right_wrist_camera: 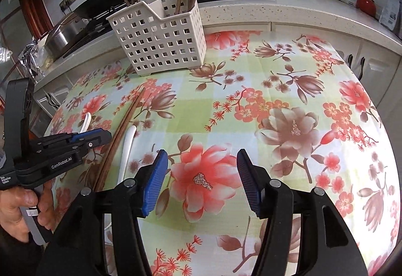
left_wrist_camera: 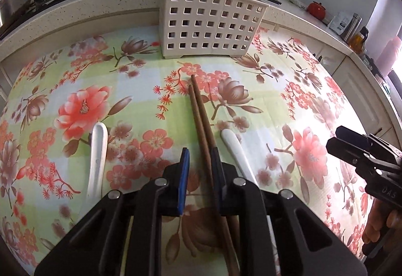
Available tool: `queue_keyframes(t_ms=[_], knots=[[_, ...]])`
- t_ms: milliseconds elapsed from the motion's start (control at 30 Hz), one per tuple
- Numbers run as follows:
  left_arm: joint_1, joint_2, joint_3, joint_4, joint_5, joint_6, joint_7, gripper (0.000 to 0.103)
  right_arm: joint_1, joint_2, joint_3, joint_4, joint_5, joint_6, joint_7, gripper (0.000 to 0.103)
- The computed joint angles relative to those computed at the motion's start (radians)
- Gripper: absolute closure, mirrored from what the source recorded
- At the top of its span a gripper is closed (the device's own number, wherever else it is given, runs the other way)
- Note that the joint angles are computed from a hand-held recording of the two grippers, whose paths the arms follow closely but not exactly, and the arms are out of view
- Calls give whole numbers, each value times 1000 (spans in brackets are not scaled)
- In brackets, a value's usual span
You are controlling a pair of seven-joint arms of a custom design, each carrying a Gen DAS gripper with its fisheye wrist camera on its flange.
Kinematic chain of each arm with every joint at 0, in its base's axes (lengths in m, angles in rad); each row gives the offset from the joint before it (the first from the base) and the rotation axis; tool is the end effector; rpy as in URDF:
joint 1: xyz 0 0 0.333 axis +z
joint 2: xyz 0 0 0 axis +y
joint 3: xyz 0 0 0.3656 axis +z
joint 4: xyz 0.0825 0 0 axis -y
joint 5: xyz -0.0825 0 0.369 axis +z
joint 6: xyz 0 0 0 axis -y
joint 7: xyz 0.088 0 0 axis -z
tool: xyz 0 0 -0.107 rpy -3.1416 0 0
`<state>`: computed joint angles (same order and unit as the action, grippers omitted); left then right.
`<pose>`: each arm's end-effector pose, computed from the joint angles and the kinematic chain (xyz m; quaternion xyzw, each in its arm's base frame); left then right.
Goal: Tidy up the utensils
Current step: 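Move the left tool to grasp a chopstick while the right tool reaches toward another, then lift the left tool's chopstick upright while the right tool grasps and lifts another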
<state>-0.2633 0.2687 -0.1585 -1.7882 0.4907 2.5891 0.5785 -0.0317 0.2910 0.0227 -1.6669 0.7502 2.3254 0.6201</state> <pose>0.6123 -0.2719 0.5170 -0.7488 0.5888 -0.2463 0.1785 0.6792 0.0040 0.5329 -0.8073 0.4719 -0.0681 0.3478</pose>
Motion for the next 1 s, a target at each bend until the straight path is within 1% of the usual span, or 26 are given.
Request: queue_keyframes(t_ms=[67, 133, 267, 367, 400, 433, 500, 600, 700, 900, 1000], knots=[[4, 9, -5, 7, -13, -3, 16, 86, -1, 5, -1, 5, -2, -2, 4, 48], [-5, 14, 2, 17, 2, -14, 8, 86, -2, 7, -1, 6, -3, -3, 5, 48], [-1, 25, 1, 31, -7, -26, 21, 86, -3, 11, 1, 10, -5, -2, 7, 44], [-14, 42, 7, 63, 21, -66, 37, 86, -3, 11, 2, 11, -5, -5, 8, 43], [-14, 45, 9, 67, 24, -68, 38, 88, -2, 11, 3, 12, -6, -6, 9, 43], [-15, 46, 11, 70, 27, -76, 38, 94, -1, 11, 3, 13, -8, -7, 10, 43], [6, 35, 3, 51, -1, -52, 64, 94, 3, 11, 4, 13, -13, -7, 10, 43], [27, 11, -1, 13, -44, -24, 71, 96, 12, 11, 6, 16, -25, -9, 15, 43], [49, -30, -5, -48, -79, 49, 65, 96, 24, 6, 13, 13, -30, -9, 18, 43], [62, -105, 7, -122, -63, 119, 19, 97, 72, 2, 31, 16, -57, -6, 19, 43], [70, -142, 10, -160, -40, 145, -11, 97, 102, 21, 35, 43, -91, -17, 57, 44]])
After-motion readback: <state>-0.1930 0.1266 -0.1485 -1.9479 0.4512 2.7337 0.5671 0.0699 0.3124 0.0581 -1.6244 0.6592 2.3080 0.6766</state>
